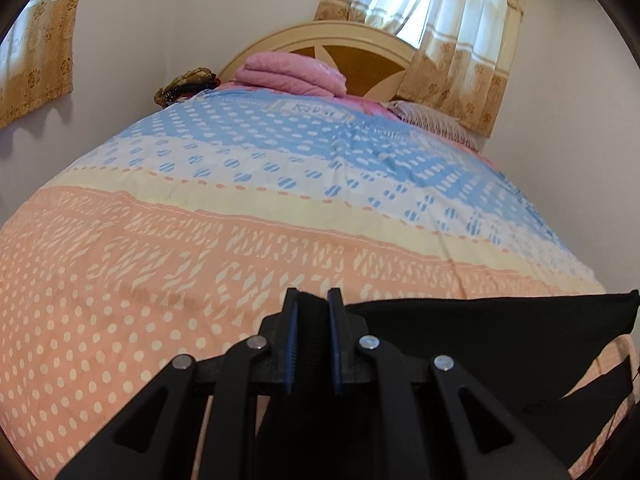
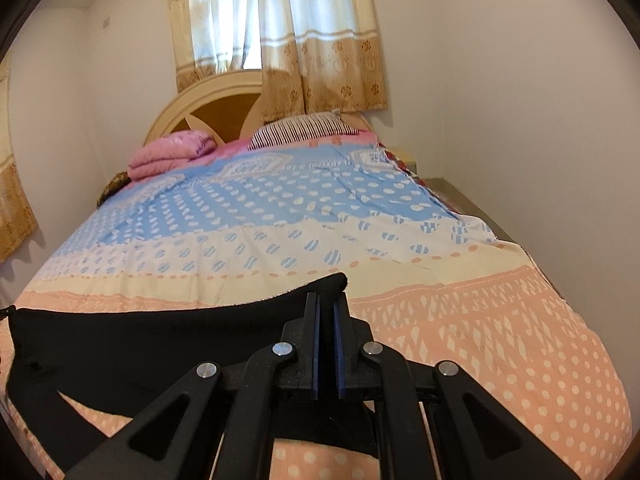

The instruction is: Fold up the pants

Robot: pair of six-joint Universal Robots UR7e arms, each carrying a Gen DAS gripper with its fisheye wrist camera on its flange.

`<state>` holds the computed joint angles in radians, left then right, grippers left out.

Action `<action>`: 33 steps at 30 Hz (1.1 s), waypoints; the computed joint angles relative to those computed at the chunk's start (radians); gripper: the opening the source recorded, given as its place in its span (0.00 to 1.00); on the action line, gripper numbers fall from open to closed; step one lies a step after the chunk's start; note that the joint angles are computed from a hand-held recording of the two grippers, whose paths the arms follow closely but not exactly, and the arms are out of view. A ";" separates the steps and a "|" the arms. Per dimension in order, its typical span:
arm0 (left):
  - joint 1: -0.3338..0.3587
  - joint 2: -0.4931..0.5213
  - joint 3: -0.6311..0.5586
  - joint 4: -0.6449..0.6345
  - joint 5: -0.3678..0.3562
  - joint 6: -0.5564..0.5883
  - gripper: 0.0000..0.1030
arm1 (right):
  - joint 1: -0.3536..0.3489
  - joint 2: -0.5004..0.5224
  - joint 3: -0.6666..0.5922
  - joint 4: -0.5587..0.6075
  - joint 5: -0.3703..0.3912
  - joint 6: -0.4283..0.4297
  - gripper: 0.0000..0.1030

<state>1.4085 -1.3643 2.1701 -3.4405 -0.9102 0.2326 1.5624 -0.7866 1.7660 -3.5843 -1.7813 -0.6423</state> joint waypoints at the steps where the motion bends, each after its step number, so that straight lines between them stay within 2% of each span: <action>1: 0.002 -0.010 0.011 -0.010 -0.021 0.001 0.14 | -0.004 -0.008 0.017 -0.013 0.013 0.001 0.06; 5: 0.000 -0.049 0.057 -0.047 -0.067 -0.004 0.14 | -0.024 -0.046 0.102 -0.091 0.079 0.005 0.05; 12: -0.009 -0.094 0.144 -0.154 -0.129 0.062 0.14 | -0.070 -0.108 0.231 -0.187 0.159 0.035 0.05; 26: 0.046 -0.168 0.297 -0.240 -0.240 0.050 0.14 | -0.159 -0.164 0.410 -0.317 0.250 0.059 0.05; 33: 0.059 -0.157 0.397 -0.345 -0.253 0.062 0.14 | -0.214 -0.176 0.477 -0.372 0.275 0.082 0.05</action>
